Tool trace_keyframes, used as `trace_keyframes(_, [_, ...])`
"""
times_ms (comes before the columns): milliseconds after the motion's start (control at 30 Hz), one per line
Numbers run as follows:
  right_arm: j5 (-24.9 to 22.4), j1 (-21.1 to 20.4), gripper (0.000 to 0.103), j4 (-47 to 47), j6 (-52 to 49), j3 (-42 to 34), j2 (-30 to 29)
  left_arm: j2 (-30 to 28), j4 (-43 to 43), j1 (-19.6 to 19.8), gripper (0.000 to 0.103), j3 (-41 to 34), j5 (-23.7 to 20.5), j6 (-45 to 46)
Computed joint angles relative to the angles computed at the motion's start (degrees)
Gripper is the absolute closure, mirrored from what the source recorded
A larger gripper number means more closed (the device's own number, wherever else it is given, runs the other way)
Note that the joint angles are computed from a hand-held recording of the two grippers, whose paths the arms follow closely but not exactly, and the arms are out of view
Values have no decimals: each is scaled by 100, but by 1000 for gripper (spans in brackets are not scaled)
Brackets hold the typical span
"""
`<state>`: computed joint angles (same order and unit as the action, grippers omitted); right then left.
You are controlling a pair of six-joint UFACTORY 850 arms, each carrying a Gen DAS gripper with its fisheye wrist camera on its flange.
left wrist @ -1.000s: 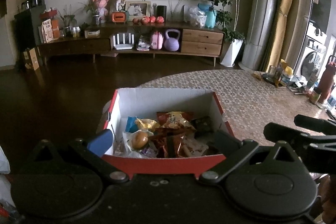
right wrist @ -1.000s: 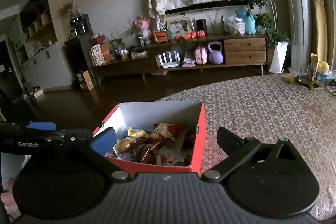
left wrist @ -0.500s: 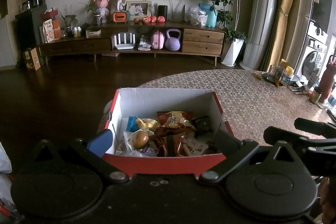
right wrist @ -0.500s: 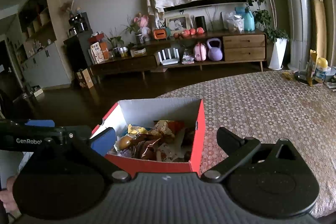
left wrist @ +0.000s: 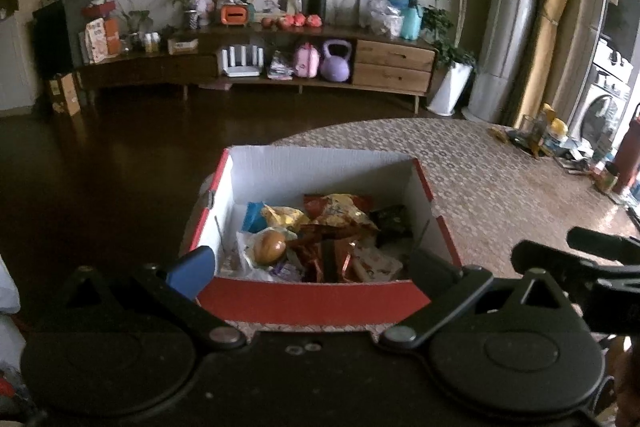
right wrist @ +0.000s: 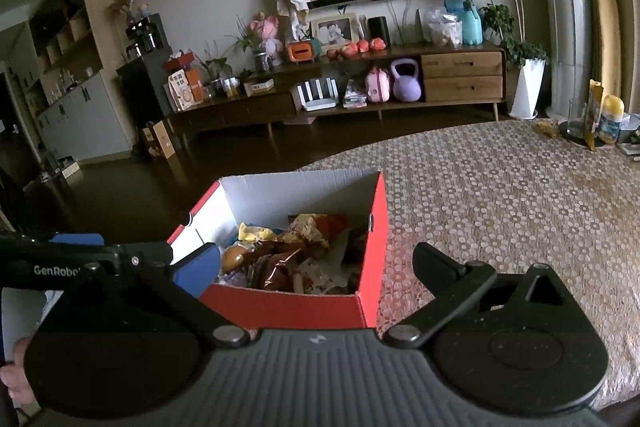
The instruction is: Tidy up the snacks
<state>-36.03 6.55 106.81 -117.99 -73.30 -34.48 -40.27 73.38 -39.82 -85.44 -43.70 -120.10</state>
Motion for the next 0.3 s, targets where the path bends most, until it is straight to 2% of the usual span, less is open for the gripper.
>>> trace_keyframes(300, [41,2,0,-80,122,-41,-18,15,14,30,0,40,149,6])
